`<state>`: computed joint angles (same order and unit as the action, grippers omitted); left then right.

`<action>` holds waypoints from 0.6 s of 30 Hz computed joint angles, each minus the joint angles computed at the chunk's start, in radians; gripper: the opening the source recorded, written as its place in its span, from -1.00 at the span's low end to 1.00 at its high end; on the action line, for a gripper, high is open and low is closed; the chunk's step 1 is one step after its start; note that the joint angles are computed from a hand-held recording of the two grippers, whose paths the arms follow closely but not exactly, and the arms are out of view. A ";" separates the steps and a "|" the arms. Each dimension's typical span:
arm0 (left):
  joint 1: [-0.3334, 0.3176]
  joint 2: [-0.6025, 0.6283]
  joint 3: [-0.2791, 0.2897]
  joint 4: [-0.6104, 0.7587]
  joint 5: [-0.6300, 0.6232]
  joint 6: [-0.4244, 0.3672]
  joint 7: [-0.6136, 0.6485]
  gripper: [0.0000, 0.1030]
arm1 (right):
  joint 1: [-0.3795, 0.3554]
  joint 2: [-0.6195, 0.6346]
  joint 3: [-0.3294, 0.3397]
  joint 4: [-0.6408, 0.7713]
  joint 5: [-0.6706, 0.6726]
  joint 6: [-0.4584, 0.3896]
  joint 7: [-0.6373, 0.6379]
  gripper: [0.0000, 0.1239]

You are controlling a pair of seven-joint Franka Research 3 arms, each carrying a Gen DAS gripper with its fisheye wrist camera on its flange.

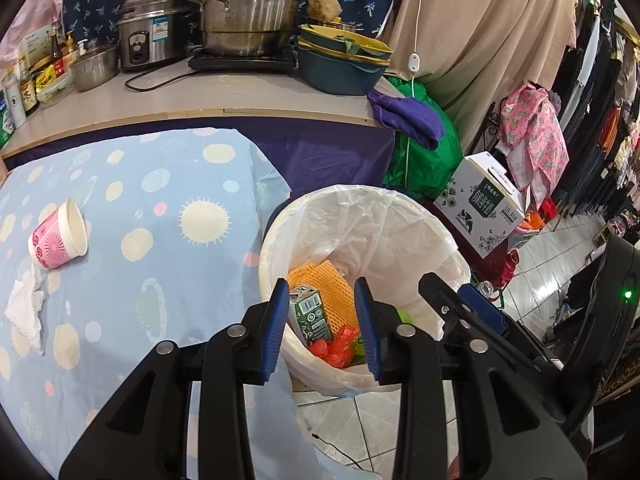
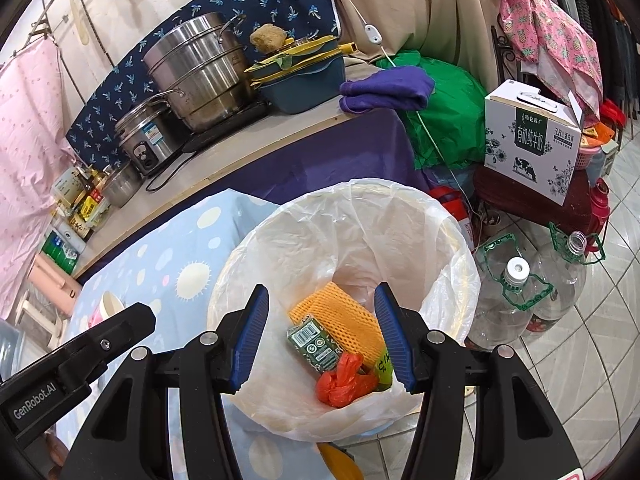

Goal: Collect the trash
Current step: 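Move both open tools back from the bin over the table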

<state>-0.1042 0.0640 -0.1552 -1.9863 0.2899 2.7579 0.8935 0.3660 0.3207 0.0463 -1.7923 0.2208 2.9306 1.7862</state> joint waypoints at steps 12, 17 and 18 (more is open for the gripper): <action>0.021 -0.061 0.013 -0.068 0.014 0.023 -0.052 -0.37 | 0.037 -0.009 -0.007 0.008 -0.050 -0.008 0.018 -0.13; 0.038 -0.097 0.020 -0.113 0.017 0.037 -0.074 -0.36 | 0.053 -0.003 -0.003 0.024 -0.070 -0.019 0.018 -0.13; 0.042 -0.104 0.022 -0.122 0.017 0.040 -0.078 -0.36 | 0.057 -0.001 0.000 0.029 -0.073 -0.023 0.016 -0.13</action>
<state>-0.0621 -0.0404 -0.1337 -2.1084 0.3068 2.7980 0.8156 0.4229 0.3200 0.0463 -1.7633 0.1481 2.9079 1.8024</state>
